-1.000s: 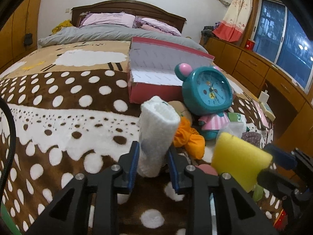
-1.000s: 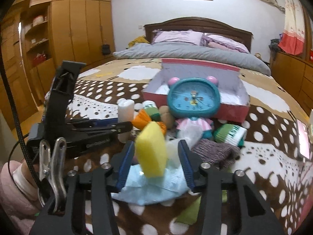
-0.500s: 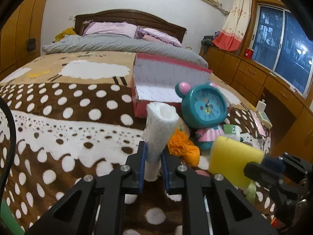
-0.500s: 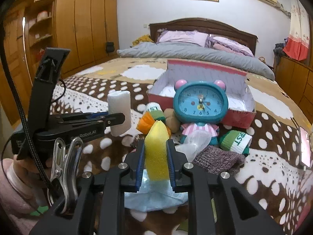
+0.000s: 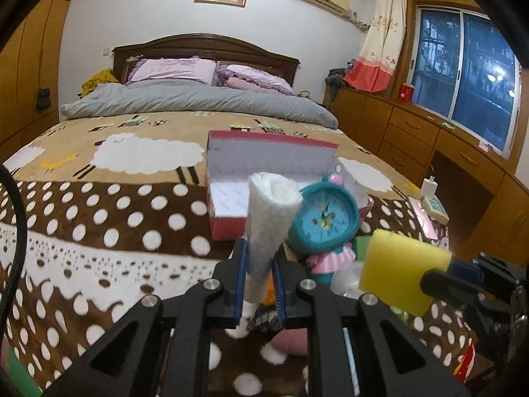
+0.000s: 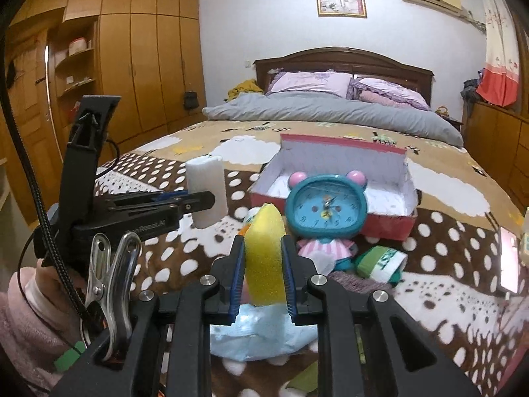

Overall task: Organize soft objects
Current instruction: 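Carry white cloth in left tool and yellow sponge in right tool over the box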

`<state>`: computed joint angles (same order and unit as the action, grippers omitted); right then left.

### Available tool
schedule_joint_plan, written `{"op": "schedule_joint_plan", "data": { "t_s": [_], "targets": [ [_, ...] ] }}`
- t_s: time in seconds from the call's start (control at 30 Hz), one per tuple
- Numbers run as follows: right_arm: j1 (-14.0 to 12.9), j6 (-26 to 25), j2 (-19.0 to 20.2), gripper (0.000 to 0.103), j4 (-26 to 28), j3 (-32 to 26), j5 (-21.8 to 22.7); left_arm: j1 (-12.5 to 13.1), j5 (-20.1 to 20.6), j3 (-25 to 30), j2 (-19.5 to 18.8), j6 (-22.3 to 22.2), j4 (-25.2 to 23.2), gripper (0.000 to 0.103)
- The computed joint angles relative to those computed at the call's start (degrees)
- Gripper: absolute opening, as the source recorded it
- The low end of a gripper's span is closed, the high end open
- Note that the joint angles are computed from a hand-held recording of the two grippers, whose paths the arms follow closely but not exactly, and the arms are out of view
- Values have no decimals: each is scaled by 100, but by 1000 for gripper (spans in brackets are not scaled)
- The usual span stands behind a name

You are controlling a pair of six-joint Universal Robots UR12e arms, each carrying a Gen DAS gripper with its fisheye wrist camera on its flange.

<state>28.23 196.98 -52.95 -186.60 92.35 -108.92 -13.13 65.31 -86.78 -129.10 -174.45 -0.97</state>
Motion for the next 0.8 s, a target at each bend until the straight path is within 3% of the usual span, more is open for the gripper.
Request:
{"op": "schedule_joint_plan", "data": {
  "t_s": [0.3,0.8],
  "targets": [
    [-199,-234,-121,22,-19,-40,-435,-102,113,579,-195,30,-330,15],
    [-756,44,66,22,336,-360,-310,-289,423,1648,-771,112,-1120,15]
  ]
}}
